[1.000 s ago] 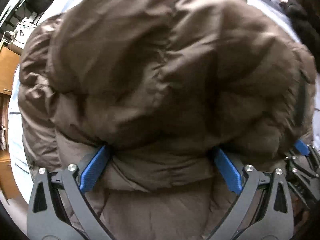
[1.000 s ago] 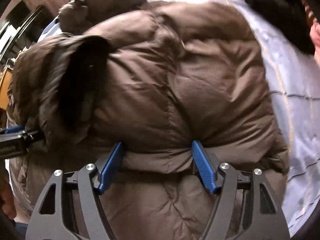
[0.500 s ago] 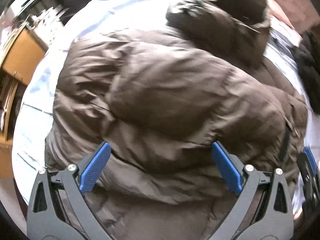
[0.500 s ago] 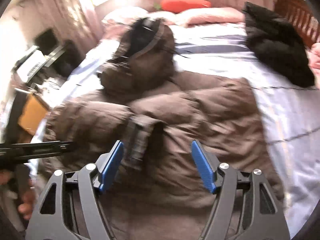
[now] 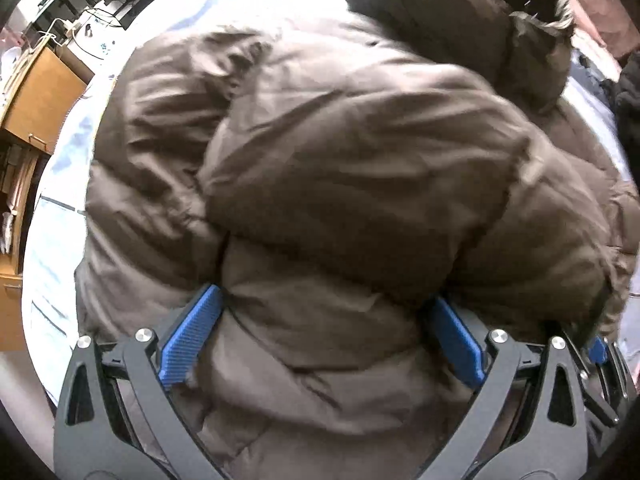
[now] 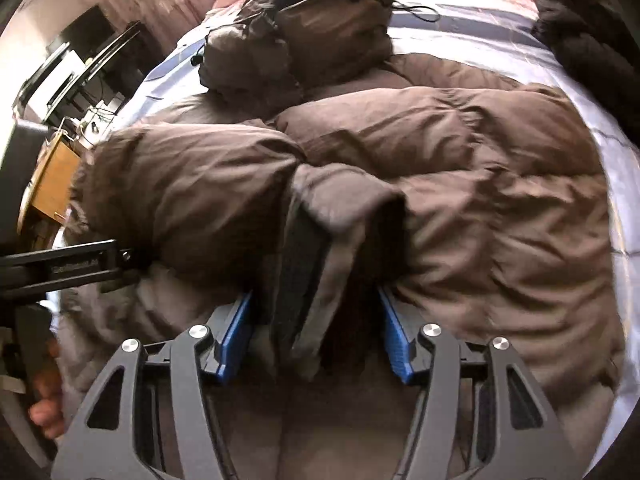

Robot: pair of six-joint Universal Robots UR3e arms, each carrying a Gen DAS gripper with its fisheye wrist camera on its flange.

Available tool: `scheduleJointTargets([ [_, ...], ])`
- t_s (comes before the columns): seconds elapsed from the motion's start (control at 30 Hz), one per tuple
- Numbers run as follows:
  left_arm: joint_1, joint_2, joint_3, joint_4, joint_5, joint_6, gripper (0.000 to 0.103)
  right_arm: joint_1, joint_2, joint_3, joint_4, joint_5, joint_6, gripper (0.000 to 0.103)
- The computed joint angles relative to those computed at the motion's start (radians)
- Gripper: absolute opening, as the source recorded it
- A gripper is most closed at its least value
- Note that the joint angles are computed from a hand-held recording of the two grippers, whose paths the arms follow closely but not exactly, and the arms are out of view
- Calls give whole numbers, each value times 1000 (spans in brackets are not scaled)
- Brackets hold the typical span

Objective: Fold large clothes

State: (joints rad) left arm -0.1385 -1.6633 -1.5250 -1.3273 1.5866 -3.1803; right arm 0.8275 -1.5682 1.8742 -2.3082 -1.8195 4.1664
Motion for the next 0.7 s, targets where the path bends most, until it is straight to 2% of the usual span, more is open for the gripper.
scheduleJointTargets([
  [0.1,13,52,9,-69,-35,45,101,53,-105,-6,195,-100,61,59],
  [0.17,-3,72,-24,-42,-1,86,101,53,-155,3,311,-123,112,59],
  [0.23,-35,55,-69,22,88,114,101,10,-214,100,304,-101,123,59],
  [0.27,-5,48,-115,68,128,150,101,-26,-218,145,310,-73,112,59],
  [0.3,5,23,-125,70,125,155,101,-58,-221,188,290,-41,87,59],
  [0.33,17,8,-122,59,107,149,101,-83,-226,221,251,-22,66,59],
  [0.4,36,20,-94,22,75,111,101,-103,-239,190,269,-4,83,59],
  [0.47,70,81,-70,-15,-15,106,101,-110,-307,184,209,2,78,60],
  [0.5,95,126,-53,-48,-89,116,101,-96,-327,155,194,-24,77,66],
  [0.57,126,194,-19,-117,-204,143,101,-39,-293,28,227,-146,76,80],
  [0.6,129,207,-11,-134,-225,143,101,-14,-260,-45,241,-208,58,82],
  [0.63,126,228,-10,-159,-240,131,101,-11,-236,-92,245,-227,28,82],
  [0.7,150,238,-6,-226,-283,119,101,-77,-192,-175,237,-190,-83,83],
])
